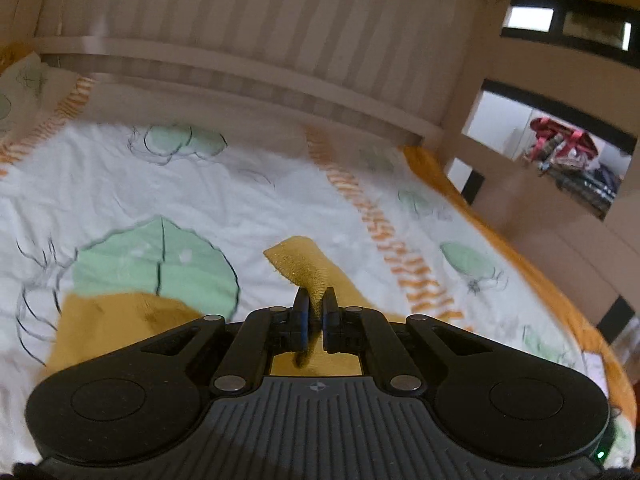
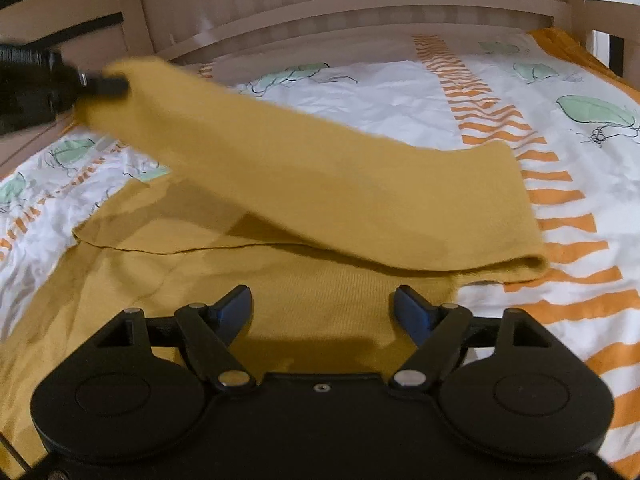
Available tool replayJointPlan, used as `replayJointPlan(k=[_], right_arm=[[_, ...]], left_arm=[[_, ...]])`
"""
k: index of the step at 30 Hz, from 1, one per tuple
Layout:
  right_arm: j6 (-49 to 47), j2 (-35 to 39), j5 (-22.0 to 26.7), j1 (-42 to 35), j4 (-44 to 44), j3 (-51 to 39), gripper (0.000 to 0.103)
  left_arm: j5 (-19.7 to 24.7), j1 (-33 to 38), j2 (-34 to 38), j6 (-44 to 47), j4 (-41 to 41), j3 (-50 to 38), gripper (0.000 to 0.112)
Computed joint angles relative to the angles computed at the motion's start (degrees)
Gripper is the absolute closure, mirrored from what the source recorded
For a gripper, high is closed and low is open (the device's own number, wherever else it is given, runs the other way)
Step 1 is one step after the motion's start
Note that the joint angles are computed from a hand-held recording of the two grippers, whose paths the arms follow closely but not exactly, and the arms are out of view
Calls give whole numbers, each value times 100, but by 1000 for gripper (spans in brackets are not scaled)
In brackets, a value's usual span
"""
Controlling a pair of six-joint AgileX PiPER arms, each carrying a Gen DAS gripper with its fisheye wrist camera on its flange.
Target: Fold small clothes
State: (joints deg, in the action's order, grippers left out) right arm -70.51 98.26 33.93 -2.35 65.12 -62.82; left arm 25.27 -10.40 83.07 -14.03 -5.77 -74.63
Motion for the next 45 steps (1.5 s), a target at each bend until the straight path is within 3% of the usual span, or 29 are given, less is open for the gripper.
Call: replayJointPlan(k=[7, 17, 19, 21, 24, 26, 28, 32, 36, 40, 45], right_arm=[[-214, 112, 459, 162, 478, -267, 23], [-546, 693, 215, 730, 1209, -996, 23], [-291, 902, 104, 741, 1093, -1240, 23], [569, 1230, 7, 706, 330, -1677, 23], [1992, 1555, -514, 650, -1030, -2064, 25], [2444, 1592, -870, 536, -1425, -1991, 25], [2135, 1561, -778, 293, -985, -1870, 25], [1951, 1235, -742, 173, -1000, -1529, 24], [2355, 782, -487, 218, -1716, -1196, 24], [2390, 339, -391, 372, -2132, -825, 24], [2483, 144, -747, 643, -2432, -561, 24]], left_arm=[[619, 77, 378, 869, -622, -1162, 107], [2081, -852, 2091, 768, -643, -4871, 107], [2263, -988, 2353, 769, -572, -5419, 107], [2408, -1017, 2509, 779, -700, -5754, 107], [2353, -888, 2384, 898, -935, -5482, 107], [2151, -708, 2076, 1077, -1136, -4892, 107], [2190, -468, 1887, 1182, -1374, -4581, 107], [1999, 80, 1405, 1426, -1489, -3519, 107], [1817, 731, 974, 1762, -1376, -2327, 107], [1879, 1277, 985, 1709, -956, -1528, 107], [1595, 1733, 1235, 1450, -691, -614, 107]])
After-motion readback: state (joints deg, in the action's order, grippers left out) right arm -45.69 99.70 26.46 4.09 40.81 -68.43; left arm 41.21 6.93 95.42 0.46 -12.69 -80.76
